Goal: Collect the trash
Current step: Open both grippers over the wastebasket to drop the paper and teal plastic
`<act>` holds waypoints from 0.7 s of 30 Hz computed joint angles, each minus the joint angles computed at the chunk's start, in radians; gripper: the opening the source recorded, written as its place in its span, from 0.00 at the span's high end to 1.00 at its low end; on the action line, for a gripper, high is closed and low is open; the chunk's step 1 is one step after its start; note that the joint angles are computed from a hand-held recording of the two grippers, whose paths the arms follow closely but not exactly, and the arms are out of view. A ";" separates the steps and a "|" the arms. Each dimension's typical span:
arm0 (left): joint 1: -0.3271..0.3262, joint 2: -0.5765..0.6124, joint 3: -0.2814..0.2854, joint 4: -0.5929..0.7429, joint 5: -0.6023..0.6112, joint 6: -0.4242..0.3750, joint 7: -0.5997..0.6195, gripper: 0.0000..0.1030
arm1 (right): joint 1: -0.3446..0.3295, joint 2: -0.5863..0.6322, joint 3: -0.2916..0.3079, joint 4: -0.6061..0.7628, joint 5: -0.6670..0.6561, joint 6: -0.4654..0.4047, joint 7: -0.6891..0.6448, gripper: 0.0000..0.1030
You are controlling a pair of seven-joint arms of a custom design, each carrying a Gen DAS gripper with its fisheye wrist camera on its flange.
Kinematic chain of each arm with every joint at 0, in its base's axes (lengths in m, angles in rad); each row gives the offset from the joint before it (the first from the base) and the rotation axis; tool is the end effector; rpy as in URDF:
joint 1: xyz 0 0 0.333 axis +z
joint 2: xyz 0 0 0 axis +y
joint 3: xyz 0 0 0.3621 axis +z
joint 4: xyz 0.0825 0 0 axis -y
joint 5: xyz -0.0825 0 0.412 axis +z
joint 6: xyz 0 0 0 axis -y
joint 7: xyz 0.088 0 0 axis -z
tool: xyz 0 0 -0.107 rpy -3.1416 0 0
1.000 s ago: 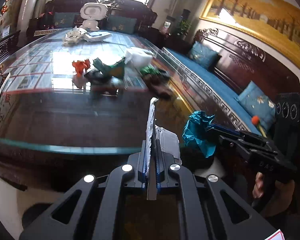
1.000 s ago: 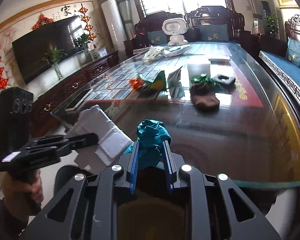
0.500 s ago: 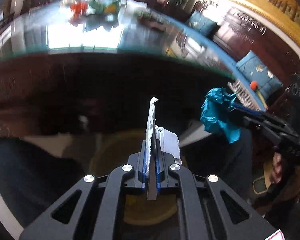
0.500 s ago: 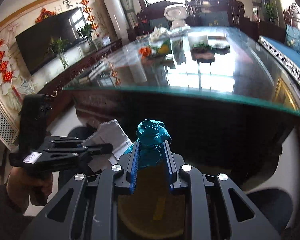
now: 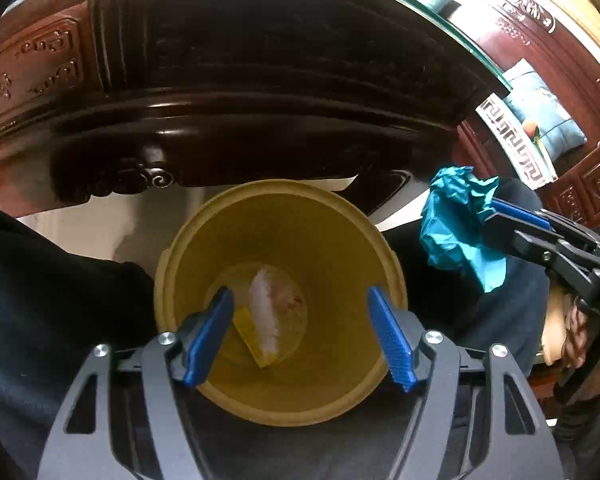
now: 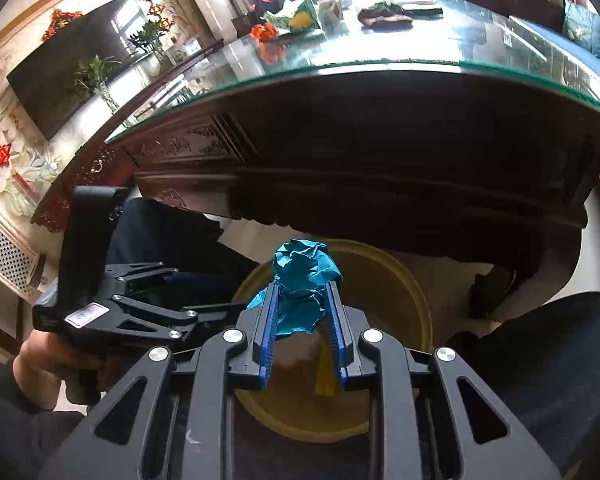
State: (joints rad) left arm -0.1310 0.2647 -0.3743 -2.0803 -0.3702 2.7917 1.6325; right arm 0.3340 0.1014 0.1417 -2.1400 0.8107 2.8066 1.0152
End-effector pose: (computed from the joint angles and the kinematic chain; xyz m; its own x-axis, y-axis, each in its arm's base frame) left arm 0.5819 -0.2887 0.3807 -0.2656 -0.9067 0.3277 -0.9128 0.1272 -0.3881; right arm 0.5635 0.2490 0.4387 0.4011 -0.8526 -0.3348 -0.8143 -0.1645 -0.5566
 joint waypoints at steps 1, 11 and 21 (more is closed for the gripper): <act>-0.011 0.001 0.011 0.000 0.021 0.007 -0.019 0.33 | 0.000 0.003 -0.001 0.001 -0.003 -0.003 0.003 0.78; -0.028 -0.002 0.078 0.007 0.206 0.033 -0.212 0.30 | -0.013 0.034 -0.001 0.026 -0.023 -0.084 0.011 0.69; -0.018 0.011 0.075 0.028 0.272 0.035 -0.254 0.30 | -0.026 0.040 0.008 0.040 0.038 -0.070 -0.037 0.62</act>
